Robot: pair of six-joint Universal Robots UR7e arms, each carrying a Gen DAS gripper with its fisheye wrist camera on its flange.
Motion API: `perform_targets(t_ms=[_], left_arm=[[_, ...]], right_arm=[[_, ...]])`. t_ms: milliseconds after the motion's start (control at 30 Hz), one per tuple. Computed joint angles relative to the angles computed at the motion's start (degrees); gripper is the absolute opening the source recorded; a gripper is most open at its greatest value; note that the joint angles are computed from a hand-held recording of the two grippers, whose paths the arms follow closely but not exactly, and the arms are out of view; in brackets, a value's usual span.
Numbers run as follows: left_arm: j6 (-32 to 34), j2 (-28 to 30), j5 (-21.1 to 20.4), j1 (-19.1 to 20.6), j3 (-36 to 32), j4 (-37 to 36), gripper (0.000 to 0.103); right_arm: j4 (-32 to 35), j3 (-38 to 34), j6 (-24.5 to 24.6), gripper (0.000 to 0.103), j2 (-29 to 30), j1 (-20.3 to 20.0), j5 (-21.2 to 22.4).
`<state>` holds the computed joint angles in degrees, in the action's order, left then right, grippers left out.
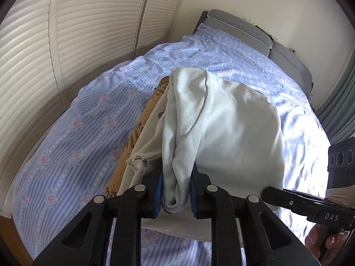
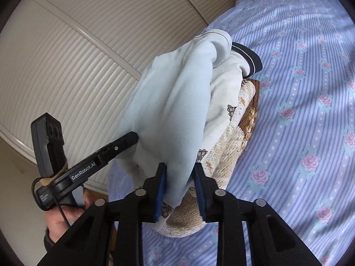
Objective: Fold small clothes
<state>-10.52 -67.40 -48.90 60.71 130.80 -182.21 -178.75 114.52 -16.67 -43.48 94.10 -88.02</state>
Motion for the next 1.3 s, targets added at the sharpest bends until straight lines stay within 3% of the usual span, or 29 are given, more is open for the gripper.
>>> perform_targets(t_ms=[167,333,500,700,733,767,800,867,1000,1067,1167,1300], left_arm=[[0.59,-1.39,2.57,-1.89,0.52,0.58,0.018],[-0.38,-2.25,2.36,-1.03,0.41,2.56,0.018],[-0.01,-1.38,2.84,-0.76,0.96,2.62,0.018],[-0.7,-1.9,6.49,-3.68,2.19,2.88,0.03],[-1.08,-2.23,7.81,-4.81,2.69,3.15,0.037],[-1.51,-2.63,9.35,-6.06,3.41,3.22,0.049],[-2.17,-2.98,11.15,-7.54,4.18,3.26,0.055],[-3.7,-4.01,14.06,-10.58,5.99,3.57,0.06],[-10.89,-8.01,18.16,-17.48,10.07,9.19,0.065],[-15.73,-10.55,20.26,-21.68,12.28,13.28,0.073],[-26.75,-14.97,22.47,-28.88,15.1,24.55,0.082],[-43.33,-19.91,22.27,-38.51,16.82,42.66,0.085]], right_arm=[[-1.33,2.47,1.51,0.015,-2.25,0.25,3.76],[-0.91,4.63,4.76,0.015,-2.81,-1.23,9.12],[-1.64,5.36,5.95,0.015,-2.04,-2.64,7.06],[-4.18,4.64,3.21,0.018,-1.16,1.51,0.08],[-5.3,4.83,2.96,0.021,-1.26,2.27,-1.1],[-6.96,5.3,2.45,0.032,-1.49,3.08,-2.46],[-9.05,5.77,1.88,0.044,-1.57,4.13,-4.27],[-13.96,7.26,0.34,0.052,-2.02,6.39,-8.75],[-19.82,10.55,-1.56,0.052,-4.61,10.12,-15.16],[-22.43,12.53,-2.1,0.052,-6.2,12.24,-18.86],[-26.04,16.44,-2.88,0.052,-9.44,14.81,-23.21],[-31.13,23.12,-3.08,0.064,-15.11,17.61,-28.4]])
